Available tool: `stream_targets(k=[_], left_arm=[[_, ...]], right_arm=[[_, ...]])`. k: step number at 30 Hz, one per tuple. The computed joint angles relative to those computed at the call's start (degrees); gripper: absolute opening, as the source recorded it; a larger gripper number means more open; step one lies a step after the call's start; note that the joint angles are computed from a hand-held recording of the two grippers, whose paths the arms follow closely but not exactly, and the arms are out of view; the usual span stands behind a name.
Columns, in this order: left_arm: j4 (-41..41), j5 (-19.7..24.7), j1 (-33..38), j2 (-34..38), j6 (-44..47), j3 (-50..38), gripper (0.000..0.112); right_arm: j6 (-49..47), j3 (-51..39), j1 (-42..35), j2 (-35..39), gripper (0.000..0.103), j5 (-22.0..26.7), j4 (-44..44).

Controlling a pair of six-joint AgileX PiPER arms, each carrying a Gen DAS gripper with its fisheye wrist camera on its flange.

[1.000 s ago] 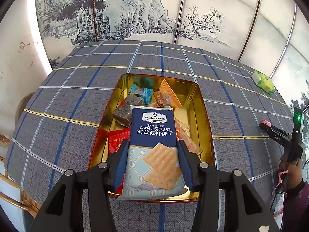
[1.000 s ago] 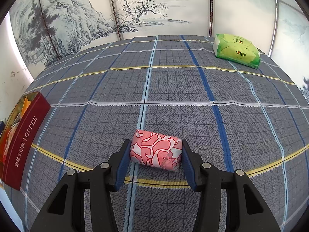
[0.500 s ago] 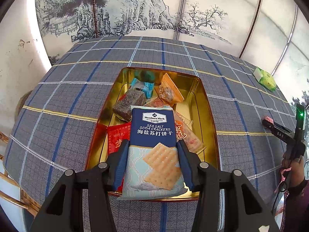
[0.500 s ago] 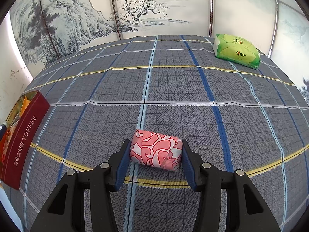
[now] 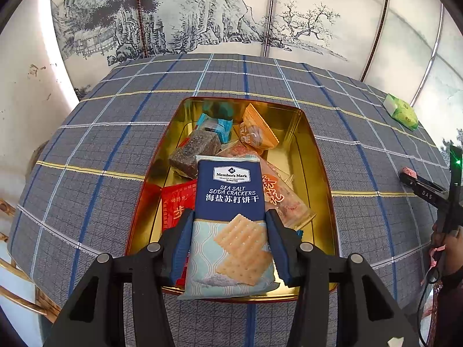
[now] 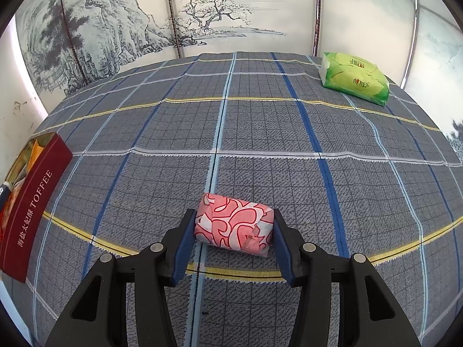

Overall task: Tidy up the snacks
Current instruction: 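Carry the crackers packet over the gold tin with the left gripper while the right holds the candy, then lower the crackers packet into the gold tin and open the left gripper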

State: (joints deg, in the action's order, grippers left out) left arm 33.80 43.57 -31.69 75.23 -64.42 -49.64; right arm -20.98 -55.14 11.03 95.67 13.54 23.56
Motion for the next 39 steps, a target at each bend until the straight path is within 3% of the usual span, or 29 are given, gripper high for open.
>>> stream_targets(k=[8,17,20,31,34,37,39], left_arm=[[6.20,2.99,-4.08,-0.20,-5.31,0.66,0.053],[12.46,8.81,-9.26,-0.84,-11.60,0.96,0.068],[13.53,10.16,-10.47,-1.39,-12.84,1.29,0.072],[16.36,13.66,-14.94,-4.47,-17.27,3.45,0.078],[18.06,15.39,-17.36,-5.62,-19.81,4.57,0.080],[18.82,16.73,-19.10,-6.65,-21.39,5.71,0.080],[19.04,17.48,-20.03,-7.40,-22.18,6.44,0.080]], right_arm=[[0.36,-0.10,-0.29,-0.18,0.051,0.26,-1.02],[-3.73,2.20,-2.09,-1.45,0.051,-0.32,1.11],[-0.87,2.09,-1.10,-1.48,0.051,-0.57,-1.36],[-15.94,8.53,-5.27,-6.62,0.052,-0.32,8.78],[-26.07,11.41,-8.03,-9.37,0.052,1.01,16.56],[-36.44,16.54,-7.98,-13.23,0.052,-0.73,25.98],[-38.50,18.74,-8.41,-15.59,0.052,0.03,27.53]])
